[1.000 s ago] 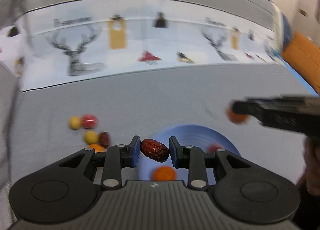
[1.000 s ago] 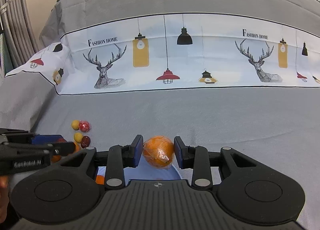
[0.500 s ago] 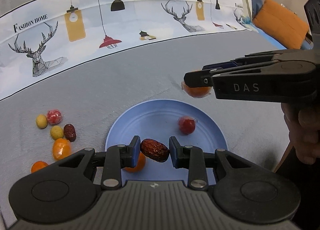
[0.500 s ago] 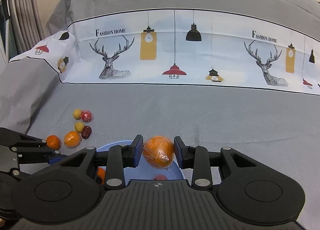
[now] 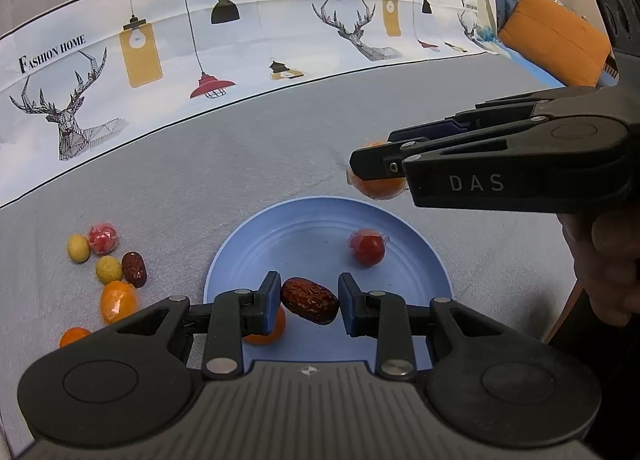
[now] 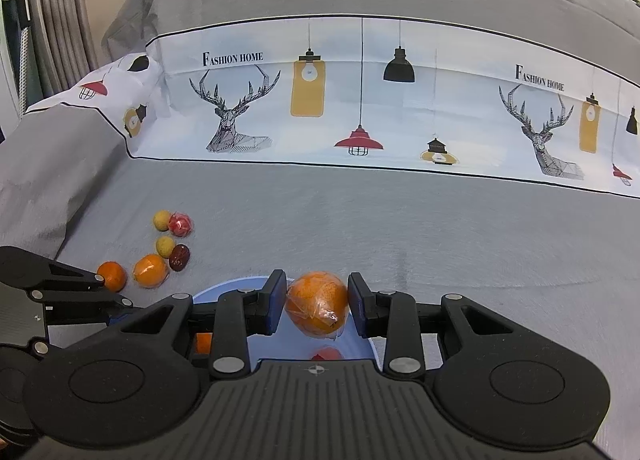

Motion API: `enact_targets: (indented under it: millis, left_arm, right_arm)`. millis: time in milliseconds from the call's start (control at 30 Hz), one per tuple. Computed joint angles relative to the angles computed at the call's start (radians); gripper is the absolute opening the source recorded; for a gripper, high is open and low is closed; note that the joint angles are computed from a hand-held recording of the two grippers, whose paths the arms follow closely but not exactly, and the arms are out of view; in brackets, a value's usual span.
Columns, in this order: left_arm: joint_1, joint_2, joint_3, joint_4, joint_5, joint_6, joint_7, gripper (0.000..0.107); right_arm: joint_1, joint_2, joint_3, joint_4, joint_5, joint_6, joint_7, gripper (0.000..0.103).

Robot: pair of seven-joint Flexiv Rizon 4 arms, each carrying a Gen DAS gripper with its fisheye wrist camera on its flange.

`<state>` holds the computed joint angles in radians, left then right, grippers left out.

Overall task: Organize fruits
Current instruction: 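Carry the date and mandarin with both grippers over the blue plate, then open both grippers to drop the date and mandarin onto the plate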

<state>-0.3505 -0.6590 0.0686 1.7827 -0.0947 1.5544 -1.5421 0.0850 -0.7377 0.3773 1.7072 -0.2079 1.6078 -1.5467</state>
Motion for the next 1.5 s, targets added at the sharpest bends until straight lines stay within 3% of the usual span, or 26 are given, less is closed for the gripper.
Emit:
enact_targets:
  millis: [1500]
  left_arm:
    - [0.000,-0.002,-0.005,-0.007,0.015,-0.013,0.012,0.034]
  right_arm:
    - [0.011,0.005,-0.002,-0.001,0.018,-0.017,-0.032,0.036]
